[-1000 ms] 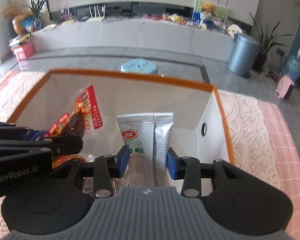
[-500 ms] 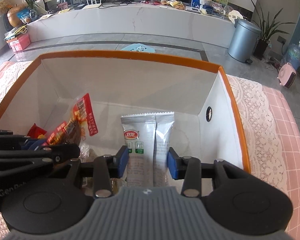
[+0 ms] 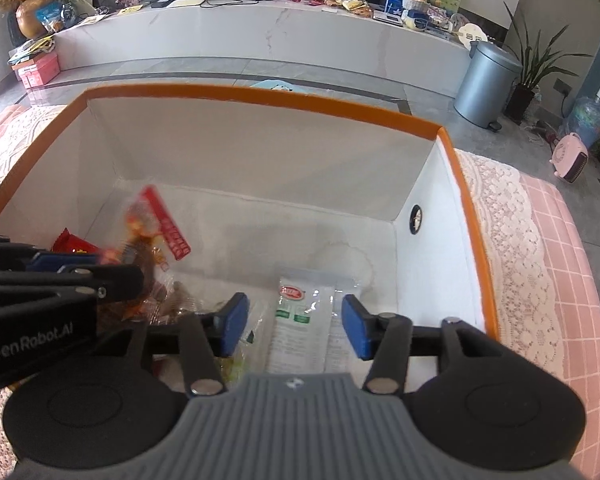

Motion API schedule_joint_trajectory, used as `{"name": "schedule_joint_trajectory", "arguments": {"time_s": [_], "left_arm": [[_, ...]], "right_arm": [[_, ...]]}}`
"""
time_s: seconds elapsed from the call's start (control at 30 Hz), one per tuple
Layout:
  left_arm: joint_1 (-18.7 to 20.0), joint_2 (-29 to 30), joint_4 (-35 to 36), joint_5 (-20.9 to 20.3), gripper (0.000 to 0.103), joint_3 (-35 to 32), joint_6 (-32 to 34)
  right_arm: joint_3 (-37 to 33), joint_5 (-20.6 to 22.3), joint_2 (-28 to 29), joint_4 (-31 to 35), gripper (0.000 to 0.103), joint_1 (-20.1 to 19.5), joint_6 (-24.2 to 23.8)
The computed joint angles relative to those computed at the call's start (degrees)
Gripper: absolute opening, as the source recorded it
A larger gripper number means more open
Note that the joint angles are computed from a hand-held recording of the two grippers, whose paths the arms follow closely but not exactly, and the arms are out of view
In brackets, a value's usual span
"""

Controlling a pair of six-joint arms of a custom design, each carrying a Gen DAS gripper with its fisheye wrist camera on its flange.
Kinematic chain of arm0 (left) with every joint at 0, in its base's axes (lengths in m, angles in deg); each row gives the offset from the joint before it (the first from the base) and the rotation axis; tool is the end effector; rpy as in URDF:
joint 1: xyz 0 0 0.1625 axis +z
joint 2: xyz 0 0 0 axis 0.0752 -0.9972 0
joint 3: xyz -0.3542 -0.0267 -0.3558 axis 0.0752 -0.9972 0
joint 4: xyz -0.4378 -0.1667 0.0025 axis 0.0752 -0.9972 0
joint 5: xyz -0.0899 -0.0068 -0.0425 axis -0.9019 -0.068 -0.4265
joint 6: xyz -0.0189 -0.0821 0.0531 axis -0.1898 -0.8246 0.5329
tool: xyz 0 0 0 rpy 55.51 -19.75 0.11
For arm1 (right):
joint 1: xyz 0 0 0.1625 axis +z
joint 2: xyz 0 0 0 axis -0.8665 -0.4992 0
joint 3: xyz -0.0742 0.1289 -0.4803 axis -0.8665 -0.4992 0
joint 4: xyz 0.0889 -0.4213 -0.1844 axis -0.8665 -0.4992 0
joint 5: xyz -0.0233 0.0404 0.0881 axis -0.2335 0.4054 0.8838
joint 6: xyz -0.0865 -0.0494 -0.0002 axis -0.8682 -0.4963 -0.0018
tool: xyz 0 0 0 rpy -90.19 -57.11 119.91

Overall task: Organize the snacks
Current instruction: 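Open both tools to drop the packs into the box, then move both tools back from the box to the snack pile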

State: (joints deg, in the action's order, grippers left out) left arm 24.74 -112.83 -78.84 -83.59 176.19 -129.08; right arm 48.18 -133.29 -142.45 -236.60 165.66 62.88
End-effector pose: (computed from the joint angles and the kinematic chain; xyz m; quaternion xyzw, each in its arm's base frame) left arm -0.3217 -0.4082 0.1384 0.1529 0.9165 -0.2425 0.2791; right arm 0.2000 -0.4758 0.2330 0.1884 -0.8768 0.2429 0.3698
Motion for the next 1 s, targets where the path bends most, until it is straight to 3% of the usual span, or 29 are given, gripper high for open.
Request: {"name": "schedule_joint_trajectory", "arguments": {"time_s": [0.13,0.3,0.43,0.6,0.87,1.0], "left_arm": [[-1.1,-0.9,1.9,2.2,0.046,0.4,-2.3],[-3.3,-3.1,2.9,3.8,0.051,1.5,-4.4],[-7.5,-4.6,6.4,9.0,0.062,2.2,-8.0],[-11.9,-7.5,7.0,10.7,0.068,3.5,-10.0],[-18.5,-12.1,8.2,9.2,0.079,5.7,-11.6],[-21.0,-14.1,7.8,7.2,0.079,7.4,-11.9]], "right_arm": [[-0.1,-1.1,-0.3,0.0,0.065,0.4,0.4],[0.3,-0.8,-2.0,0.6,0.073,1.3,1.0],[1.2,0.5,-4.2,0.4,0.081,2.4,1.1],[3.2,2.3,-8.2,0.5,0.087,4.5,1.9],[8.7,4.5,-16.1,0.1,0.094,8.8,4.6],[12.1,4.7,-19.5,-0.9,0.095,10.7,7.3]]}}
